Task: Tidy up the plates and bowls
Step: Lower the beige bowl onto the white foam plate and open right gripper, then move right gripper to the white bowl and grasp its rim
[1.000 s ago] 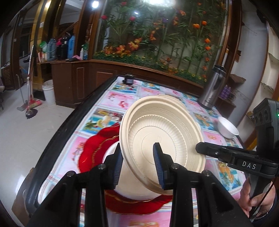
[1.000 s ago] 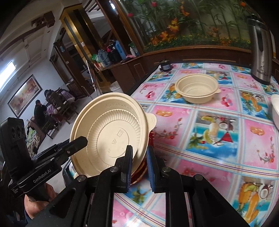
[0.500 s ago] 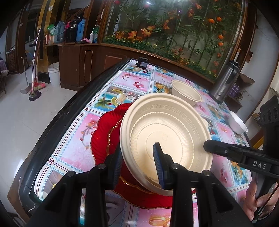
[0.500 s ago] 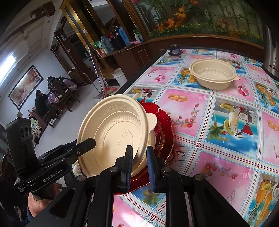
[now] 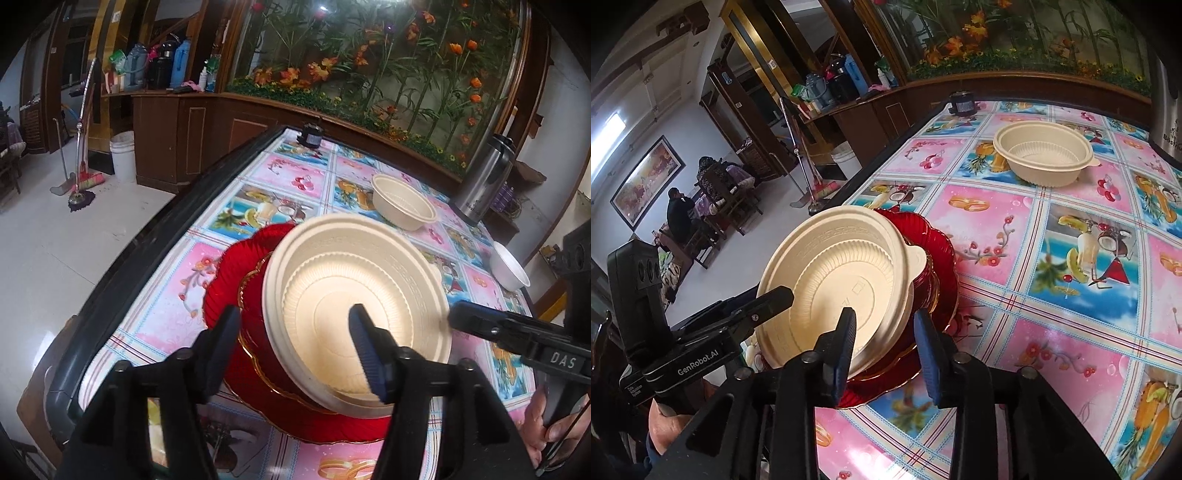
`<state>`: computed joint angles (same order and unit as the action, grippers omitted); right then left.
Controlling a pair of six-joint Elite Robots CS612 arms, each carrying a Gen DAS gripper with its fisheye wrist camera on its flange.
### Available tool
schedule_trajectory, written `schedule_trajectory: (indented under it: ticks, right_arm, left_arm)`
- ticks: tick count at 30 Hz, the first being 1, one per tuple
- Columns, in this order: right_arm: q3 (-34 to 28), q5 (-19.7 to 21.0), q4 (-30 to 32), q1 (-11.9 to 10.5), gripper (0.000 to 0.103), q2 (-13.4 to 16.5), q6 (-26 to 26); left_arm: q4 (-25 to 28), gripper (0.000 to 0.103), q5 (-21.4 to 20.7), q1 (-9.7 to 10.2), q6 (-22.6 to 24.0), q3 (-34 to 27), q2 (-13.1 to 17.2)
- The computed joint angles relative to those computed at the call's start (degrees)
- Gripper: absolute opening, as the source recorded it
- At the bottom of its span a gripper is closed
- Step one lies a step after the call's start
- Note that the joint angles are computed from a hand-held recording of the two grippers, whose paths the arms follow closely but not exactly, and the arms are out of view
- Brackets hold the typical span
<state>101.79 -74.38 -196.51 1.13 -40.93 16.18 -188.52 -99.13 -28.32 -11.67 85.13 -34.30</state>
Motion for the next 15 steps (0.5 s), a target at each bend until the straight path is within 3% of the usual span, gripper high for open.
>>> schedule_trajectory:
  ticks: [2,4,8,13,15]
  right_arm:
    - [0.7,-0.7,-1.4,-0.2,0.039,-0.3,0.0]
    - [1.8,-3.4,-3.5,-0.3,0.052,-0.9,-0.1]
    - [3.9,-13.1,-7.5,0.0,0.064,-1.7,-0.5]
    - [5.0,-29.0,-8.2,0.1,0.078,-2.2,-1.1]
    - [5.9,-29.7,-8.6,-0.8,0.081,-2.5,-1.0]
  left_arm:
    - [-1.3,0.062,1.0,-0.09,0.0,0.5,-0.3]
    - [-3.2,0.064,2.9,-0.45,0.4,1.1,-0.6]
    - [-7.9,0.073,5.1,-1.46,2.3,2.6,-1.3]
    - [-10.2,0.087,4.0,-3.77,9.9,4.2,-2.3]
    - [-8.9,0.089,1.5,-4.69,13.1,4.6,-2.6]
